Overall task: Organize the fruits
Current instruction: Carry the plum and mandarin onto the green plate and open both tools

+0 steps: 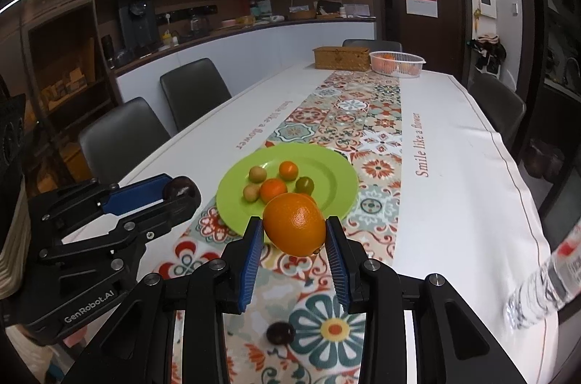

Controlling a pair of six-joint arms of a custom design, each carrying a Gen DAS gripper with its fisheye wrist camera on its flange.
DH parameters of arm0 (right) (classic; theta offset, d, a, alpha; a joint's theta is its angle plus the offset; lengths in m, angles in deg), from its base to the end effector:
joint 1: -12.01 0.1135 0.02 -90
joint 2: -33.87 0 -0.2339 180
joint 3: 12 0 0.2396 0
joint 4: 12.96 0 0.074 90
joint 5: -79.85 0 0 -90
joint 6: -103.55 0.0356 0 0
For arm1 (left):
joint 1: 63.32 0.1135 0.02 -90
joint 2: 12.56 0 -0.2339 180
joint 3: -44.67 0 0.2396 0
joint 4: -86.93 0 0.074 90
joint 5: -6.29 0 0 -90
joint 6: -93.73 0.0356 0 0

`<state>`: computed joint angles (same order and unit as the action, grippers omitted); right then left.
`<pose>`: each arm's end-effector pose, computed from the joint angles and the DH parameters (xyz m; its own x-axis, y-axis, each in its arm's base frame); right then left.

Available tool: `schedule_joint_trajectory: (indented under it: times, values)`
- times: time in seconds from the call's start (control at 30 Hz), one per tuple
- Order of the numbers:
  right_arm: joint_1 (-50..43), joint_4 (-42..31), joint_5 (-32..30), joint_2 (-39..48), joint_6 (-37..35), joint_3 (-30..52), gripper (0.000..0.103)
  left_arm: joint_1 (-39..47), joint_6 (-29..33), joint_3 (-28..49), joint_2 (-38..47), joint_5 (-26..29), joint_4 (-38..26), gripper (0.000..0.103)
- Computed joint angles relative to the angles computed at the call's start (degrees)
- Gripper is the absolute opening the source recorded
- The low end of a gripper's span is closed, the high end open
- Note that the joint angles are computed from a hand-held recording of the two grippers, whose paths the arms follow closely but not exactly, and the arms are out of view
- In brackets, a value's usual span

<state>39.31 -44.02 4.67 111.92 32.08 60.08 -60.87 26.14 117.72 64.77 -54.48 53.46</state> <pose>0.2676 0.1279 0.2521 -0.5907 0.0409 -0.8059 -0.0783 0.9911 0.1077 0.2912 -0.0049 0.2595 -0.4326 0.3145 -0.8449 0.5553 0.8313 0.0251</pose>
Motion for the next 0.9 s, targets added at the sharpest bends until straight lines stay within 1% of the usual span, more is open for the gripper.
schedule_joint_trajectory:
  times: [0.27,0.5,0.63,0.9]
  values:
    - [-3.80,1.06,-3.57,7.20,-1.49,6.63,0.036,-0.70,-1.72,9.84,10.68,-0.32,-1.43,0.027]
    - [-6.68,-0.13,-5.74,15.28,-2.99,15.15,0.036,-0.87,-2.20,17.12,18.00,-1.17,-2.08,0.027]
    - [-7.96,-1.67,-6.55,19.97,-3.82,20.42,0.036,-1.15,-2.65,22.93,23.04,-1.46,-3.97,0.027]
    - [-10.76,-8.44,-9.73,32.60,-4.64,35.13,0.036,-2.35,-1.99,35.19,34.02,-4.18,-8.77,0.027]
